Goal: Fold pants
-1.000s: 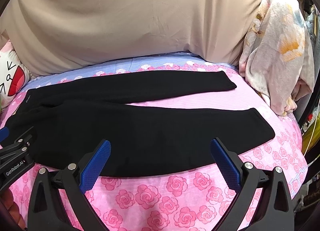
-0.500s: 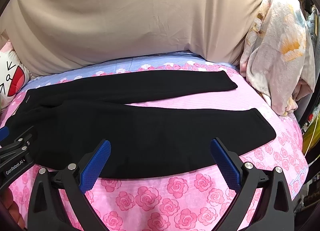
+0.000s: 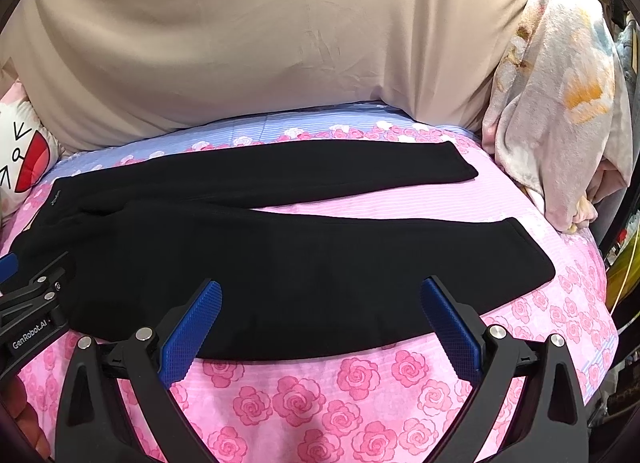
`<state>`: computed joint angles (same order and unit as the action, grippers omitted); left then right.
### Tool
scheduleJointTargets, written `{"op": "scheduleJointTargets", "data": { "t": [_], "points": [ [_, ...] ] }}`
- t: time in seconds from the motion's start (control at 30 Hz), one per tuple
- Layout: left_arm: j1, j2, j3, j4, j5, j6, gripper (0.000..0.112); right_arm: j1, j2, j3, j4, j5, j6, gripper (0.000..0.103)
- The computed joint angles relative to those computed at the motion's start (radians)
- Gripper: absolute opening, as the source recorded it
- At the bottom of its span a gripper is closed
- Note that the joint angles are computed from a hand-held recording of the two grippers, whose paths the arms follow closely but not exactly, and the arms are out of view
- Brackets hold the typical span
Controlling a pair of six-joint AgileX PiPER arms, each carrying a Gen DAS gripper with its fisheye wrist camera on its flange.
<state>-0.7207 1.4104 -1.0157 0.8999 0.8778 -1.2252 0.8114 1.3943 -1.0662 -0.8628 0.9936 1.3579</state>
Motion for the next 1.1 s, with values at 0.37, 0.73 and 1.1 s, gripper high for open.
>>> {"op": "scheduleJointTargets", "data": {
  "t": [0.37, 0.73, 1.1],
  "points": [
    [0.001, 0.001, -0.006, -0.003, 0.005, 0.007, 0.091, 0.000, -0.008, 0.002, -0.004, 0.011, 0.009, 0.098],
    [0.076, -0.007, -0.001, -0.041, -0.063, 0.071, 0.095, -0.110, -0.012, 0.022, 0.027, -0.079, -0.088, 0.098],
    [0.473, 0.202, -0.218, -0.037, -0.227, 0.312, 0.097, -0.994, 0.361, -0.387, 0.660, -0.461, -1.152, 0.096]
  ]
}}
